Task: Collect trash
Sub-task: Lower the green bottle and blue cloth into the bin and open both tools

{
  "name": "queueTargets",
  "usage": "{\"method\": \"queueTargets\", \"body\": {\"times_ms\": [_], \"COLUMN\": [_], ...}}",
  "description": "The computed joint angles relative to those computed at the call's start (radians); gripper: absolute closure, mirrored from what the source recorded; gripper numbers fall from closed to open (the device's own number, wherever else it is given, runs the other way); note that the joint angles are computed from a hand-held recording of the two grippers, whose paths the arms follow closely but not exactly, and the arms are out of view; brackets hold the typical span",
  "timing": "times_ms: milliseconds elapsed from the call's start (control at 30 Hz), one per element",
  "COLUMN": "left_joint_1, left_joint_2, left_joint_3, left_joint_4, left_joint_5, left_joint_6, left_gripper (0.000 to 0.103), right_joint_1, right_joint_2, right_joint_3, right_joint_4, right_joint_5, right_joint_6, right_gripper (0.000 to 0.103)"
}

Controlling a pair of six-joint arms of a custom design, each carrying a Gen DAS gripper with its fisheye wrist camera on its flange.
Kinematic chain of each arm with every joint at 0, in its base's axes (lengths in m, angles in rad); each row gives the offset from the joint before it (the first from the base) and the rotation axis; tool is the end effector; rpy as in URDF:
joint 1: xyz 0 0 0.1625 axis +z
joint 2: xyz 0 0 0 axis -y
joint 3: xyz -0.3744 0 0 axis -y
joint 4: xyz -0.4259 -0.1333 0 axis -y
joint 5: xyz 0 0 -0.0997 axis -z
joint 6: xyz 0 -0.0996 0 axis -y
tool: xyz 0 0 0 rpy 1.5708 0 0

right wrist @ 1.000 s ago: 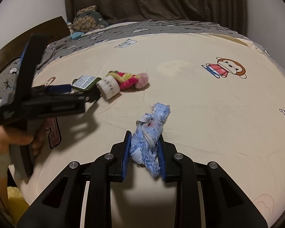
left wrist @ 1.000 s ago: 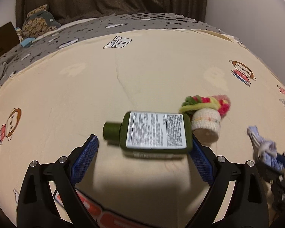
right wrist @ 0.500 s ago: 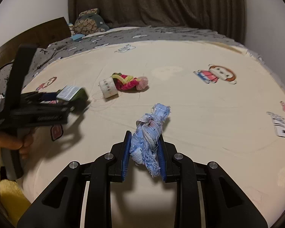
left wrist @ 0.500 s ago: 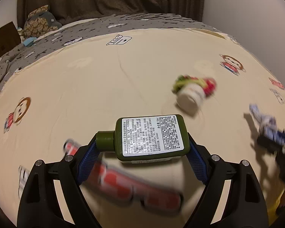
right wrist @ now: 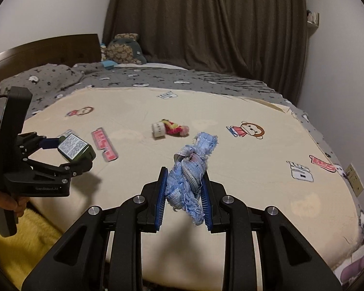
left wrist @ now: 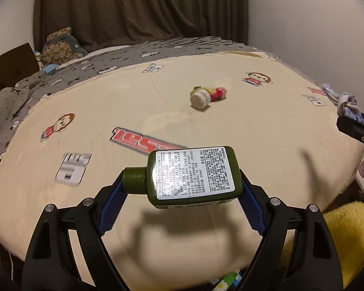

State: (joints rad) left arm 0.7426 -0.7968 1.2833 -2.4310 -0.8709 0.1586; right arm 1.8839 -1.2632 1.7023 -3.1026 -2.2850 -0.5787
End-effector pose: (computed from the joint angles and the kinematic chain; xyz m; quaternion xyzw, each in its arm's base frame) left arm -0.4255 -0.6586 0.1966 0.3811 0.8431 -0.2755 0.2608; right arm 0.2531 -0.5608 0.3922 0.1814 -0.8006 0.4430 0.3605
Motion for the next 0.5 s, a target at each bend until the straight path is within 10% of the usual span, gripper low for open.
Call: {"method": "queueTargets", "body": {"times_ms": [500], "left_joint_1": [-0.029], "left_joint_2": [-0.249], "left_joint_3": [0.365], "left_joint_4": [0.005], "left_joint_5": [-0.055], "left_joint_6": [-0.150], "left_gripper": [0.022], "right_joint_1": [-0.009], "right_joint_2": [-0.149], "right_joint_3": [0.246], "right_joint_4": [0.224], "right_joint_5": [0.054], "right_joint_6": [0.277], "right_gripper": [0.076]}}
